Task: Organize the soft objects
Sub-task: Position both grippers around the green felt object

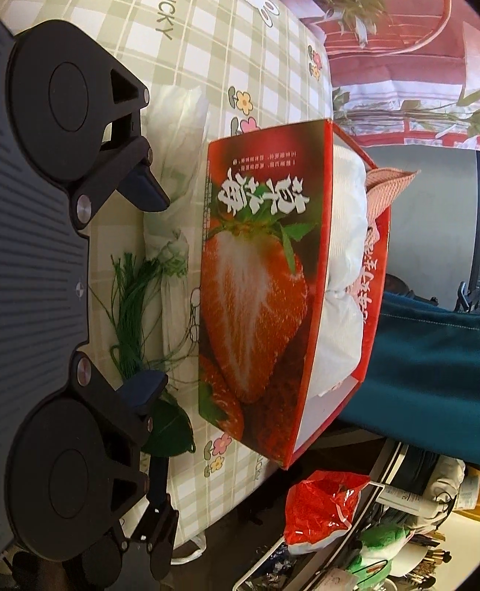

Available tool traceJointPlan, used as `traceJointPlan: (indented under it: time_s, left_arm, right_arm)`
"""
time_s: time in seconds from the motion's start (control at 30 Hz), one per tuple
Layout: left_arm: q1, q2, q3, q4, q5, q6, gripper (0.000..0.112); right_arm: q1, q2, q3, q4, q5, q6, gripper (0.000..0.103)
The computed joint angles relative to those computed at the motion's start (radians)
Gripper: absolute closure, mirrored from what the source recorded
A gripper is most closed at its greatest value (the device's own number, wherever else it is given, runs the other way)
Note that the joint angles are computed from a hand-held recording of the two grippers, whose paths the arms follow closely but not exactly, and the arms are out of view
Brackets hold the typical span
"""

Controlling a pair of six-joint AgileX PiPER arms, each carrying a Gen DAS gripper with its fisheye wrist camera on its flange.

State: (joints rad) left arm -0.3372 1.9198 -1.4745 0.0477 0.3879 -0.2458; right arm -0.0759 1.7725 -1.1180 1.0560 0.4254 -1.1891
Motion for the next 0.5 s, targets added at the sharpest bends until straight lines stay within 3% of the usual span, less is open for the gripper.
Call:
traceJointPlan:
  time_s: [0.3,0.43,0.5]
  left_arm:
    - [-0.007,0.053,-0.088,-0.195,0.05,0.174,0.033]
    - [-0.014,0.091,-0.146,-0.295,0.087,0.265,0.045]
    - [-0.017,0.119,-0.184,-0.343,0.11,0.301,0.049]
  right_arm:
    - [-0.013,0.009,-0.001,0.044,0.009,-0.045,0.031]
    - [-0.02,0.016,-0.007,0.057,0.005,-0.058,0.032]
    - [-0.025,0.027,-0.017,0.049,0.012,-0.055,0.038]
